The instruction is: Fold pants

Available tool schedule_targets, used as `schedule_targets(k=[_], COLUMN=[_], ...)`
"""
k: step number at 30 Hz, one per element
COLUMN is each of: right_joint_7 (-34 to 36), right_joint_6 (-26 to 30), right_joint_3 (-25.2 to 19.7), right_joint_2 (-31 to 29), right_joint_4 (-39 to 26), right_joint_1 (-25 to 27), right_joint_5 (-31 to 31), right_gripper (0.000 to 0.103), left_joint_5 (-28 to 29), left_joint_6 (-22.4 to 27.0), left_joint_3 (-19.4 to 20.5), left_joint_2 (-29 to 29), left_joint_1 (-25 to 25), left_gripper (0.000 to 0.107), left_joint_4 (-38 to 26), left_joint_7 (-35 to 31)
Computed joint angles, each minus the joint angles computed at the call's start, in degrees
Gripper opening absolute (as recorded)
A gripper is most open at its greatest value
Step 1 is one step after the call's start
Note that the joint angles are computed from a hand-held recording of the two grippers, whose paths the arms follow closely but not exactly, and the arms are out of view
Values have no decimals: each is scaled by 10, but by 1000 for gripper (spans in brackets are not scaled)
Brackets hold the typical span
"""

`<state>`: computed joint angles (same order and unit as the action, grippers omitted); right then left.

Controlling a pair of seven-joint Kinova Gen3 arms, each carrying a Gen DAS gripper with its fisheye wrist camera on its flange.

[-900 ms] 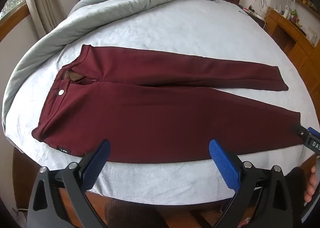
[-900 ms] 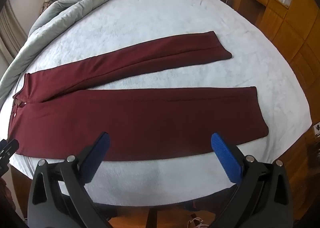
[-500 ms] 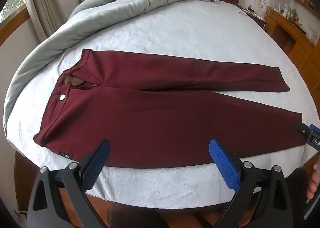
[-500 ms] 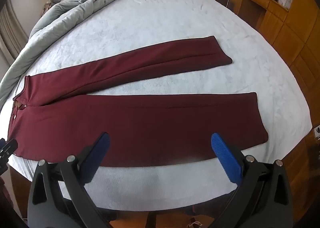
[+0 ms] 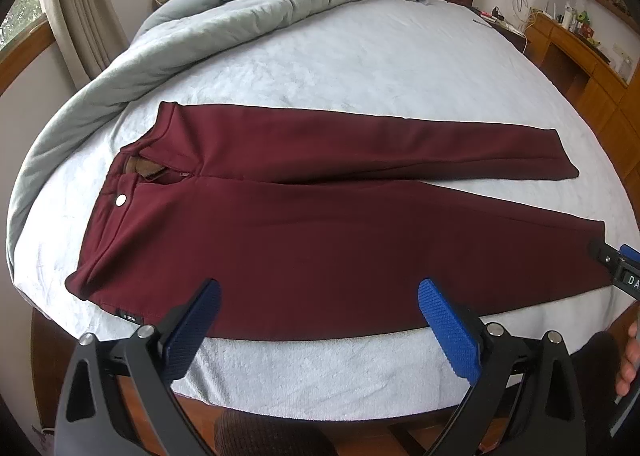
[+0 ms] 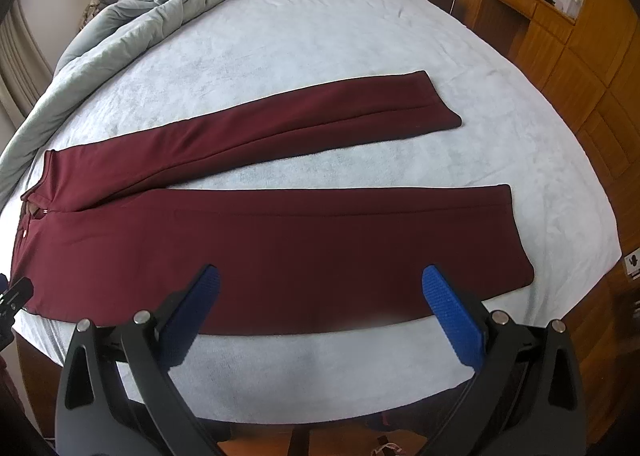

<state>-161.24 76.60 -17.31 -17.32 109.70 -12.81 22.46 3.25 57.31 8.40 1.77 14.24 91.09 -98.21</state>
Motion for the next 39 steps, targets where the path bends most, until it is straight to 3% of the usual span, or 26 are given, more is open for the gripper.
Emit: schedule_targets(k=[39], right_joint_7=[-1], right_joint_6=[-1], right_joint_3=[-3], right_joint_2=[-4], right_joint_4=[10], right_joint_1=[3], right_joint_5=[5], right_gripper=[101], left_joint_5=[-8], left_joint_6=[-5], left_joint_3=[3], left_joint_2=[1], left_joint_1=[7], left_gripper=[99], left_joint_4=[-3], left_joint_7=[10])
